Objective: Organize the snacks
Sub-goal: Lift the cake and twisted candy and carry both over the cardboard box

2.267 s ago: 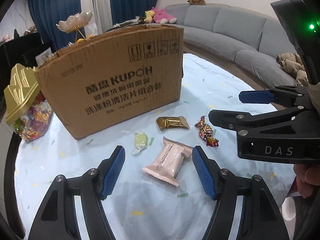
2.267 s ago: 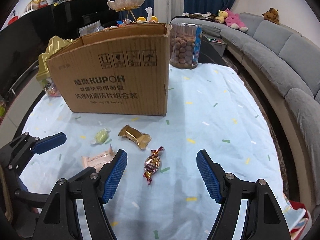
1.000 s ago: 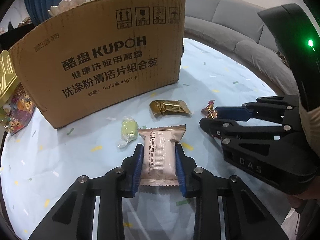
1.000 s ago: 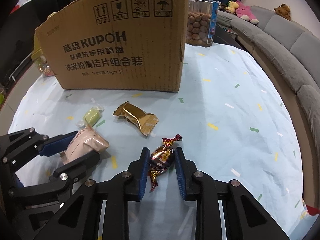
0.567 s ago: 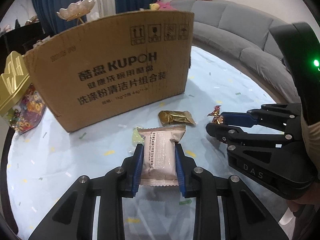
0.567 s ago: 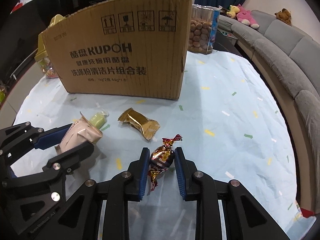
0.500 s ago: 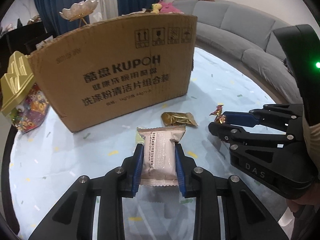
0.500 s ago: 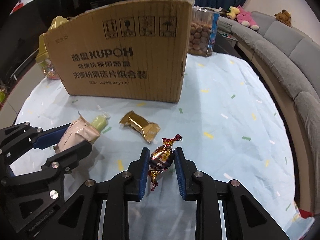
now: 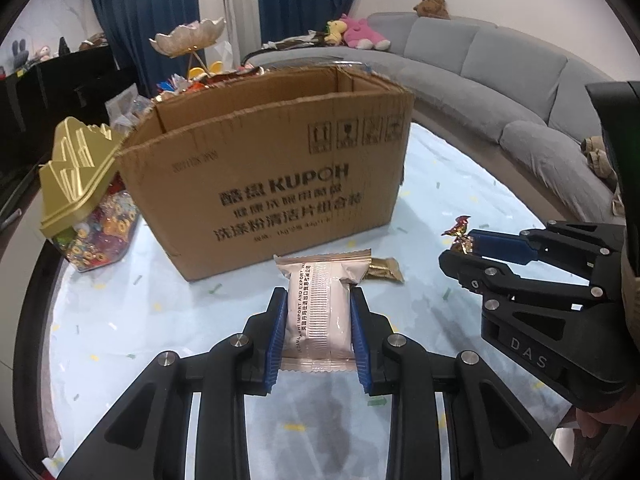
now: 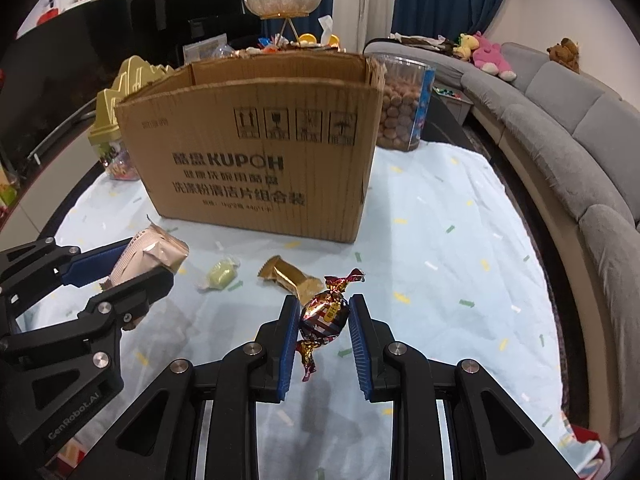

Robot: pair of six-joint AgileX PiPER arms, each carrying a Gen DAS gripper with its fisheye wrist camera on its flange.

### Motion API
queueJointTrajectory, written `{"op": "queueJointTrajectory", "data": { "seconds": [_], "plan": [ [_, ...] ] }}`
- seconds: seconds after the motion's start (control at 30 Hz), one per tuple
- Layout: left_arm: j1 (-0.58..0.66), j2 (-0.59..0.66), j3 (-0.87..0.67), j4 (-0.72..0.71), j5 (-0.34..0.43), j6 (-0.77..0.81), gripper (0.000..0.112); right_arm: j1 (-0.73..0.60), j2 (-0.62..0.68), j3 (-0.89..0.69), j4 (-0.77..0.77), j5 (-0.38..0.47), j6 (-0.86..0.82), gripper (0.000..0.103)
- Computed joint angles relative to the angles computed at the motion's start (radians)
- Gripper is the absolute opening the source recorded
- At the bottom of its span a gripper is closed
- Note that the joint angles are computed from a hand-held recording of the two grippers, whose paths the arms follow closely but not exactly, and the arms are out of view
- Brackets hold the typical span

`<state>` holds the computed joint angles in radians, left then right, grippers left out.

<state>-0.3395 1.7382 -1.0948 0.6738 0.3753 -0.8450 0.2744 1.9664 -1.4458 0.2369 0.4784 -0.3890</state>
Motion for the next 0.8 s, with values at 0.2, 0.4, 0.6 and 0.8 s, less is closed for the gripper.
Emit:
{"op": "queueJointTrajectory", "data": {
  "seconds": [0.2, 0.4, 0.6, 0.8],
  "plan": [
    [-0.01, -0.034, -0.014, 0.023, 0.055, -0.042, 0.03, 0.003, -0.031, -0.009, -0.004, 0.012, 0.007, 0.027],
    [-0.013, -0.069, -0.023, 0.032, 0.101, -0.073, 0.03, 0.006, -0.058, -0.025, -0.017, 0.027, 0.025, 0.027],
    [-0.019, -0.099, -0.05, 0.057, 0.156, -0.106, 0.03, 0.014, -0.084, -0.038, -0.019, 0.038, 0.03, 0.027],
    [-0.019, -0.124, -0.074, 0.078, 0.197, -0.134, 0.03, 0.019, -0.104, -0.067, -0.019, 0.058, 0.038, 0.027]
  ]
}}
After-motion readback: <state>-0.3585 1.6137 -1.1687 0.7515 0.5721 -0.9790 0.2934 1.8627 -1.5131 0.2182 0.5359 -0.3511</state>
